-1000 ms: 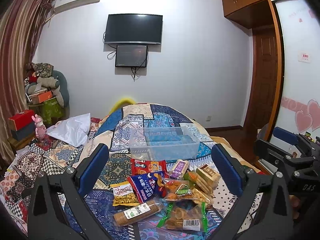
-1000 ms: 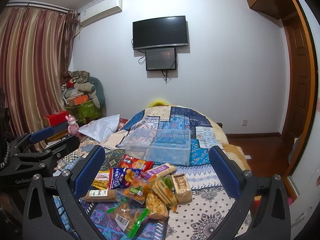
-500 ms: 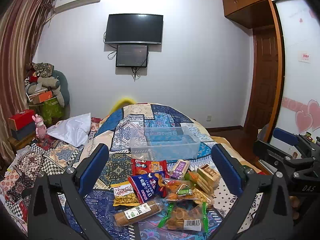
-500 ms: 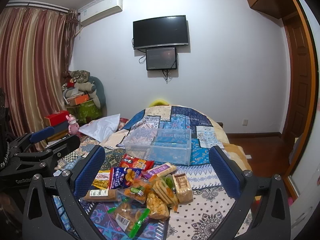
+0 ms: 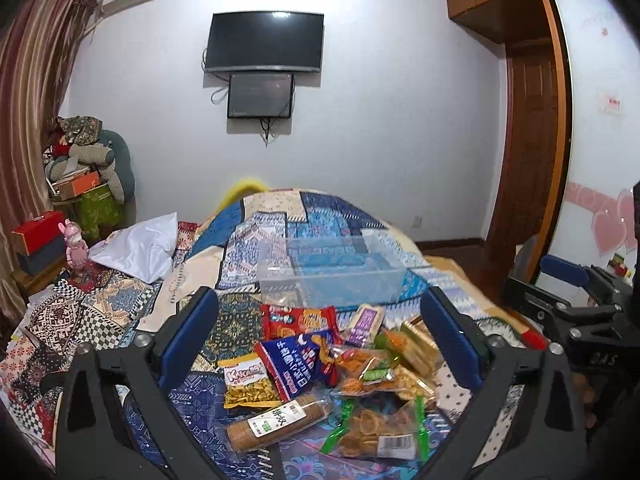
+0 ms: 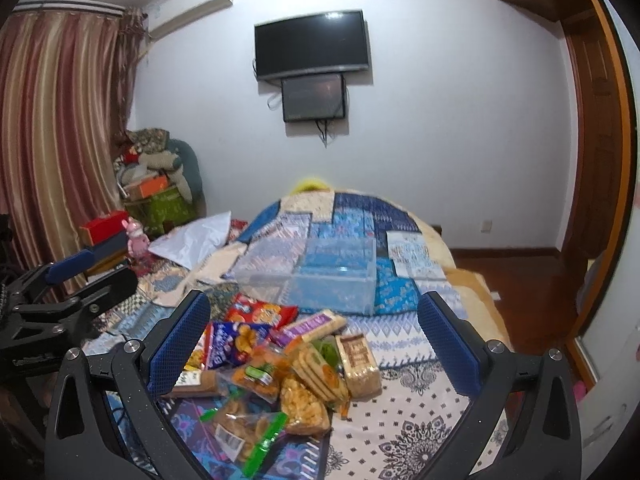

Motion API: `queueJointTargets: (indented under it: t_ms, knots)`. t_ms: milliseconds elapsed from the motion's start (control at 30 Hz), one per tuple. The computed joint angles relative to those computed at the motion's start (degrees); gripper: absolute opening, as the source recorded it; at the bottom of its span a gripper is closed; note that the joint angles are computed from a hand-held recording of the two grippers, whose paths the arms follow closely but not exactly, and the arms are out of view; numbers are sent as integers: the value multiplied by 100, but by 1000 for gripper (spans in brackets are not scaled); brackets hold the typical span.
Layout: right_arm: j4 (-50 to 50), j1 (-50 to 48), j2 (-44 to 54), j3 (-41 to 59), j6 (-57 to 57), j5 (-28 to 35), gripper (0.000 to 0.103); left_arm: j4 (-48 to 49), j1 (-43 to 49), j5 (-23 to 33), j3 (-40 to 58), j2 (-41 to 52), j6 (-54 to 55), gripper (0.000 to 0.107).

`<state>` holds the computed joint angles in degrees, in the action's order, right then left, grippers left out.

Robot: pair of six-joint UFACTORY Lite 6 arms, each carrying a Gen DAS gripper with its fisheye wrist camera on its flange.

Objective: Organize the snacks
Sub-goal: 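Grasp the yellow Kazoo bag with left gripper while right grasps wrapped bread loaf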

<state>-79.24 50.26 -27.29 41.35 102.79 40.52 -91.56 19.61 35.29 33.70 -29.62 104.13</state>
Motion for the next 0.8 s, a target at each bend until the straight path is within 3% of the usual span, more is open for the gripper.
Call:
queueJointTargets:
  t_ms: [133,467,800]
  knots:
    - [224,-686,270,-64,-223,-716,102,-190,-217,-274,155,619,410,88]
    - [720,-2061,1010,-229,-888,-2309,79,-109,-250,-665,1493,3163,532,68]
    - [1205,-2899,1798,-17,-1704,-3022,73,670,-193,-1245,2721,4827,-48,66]
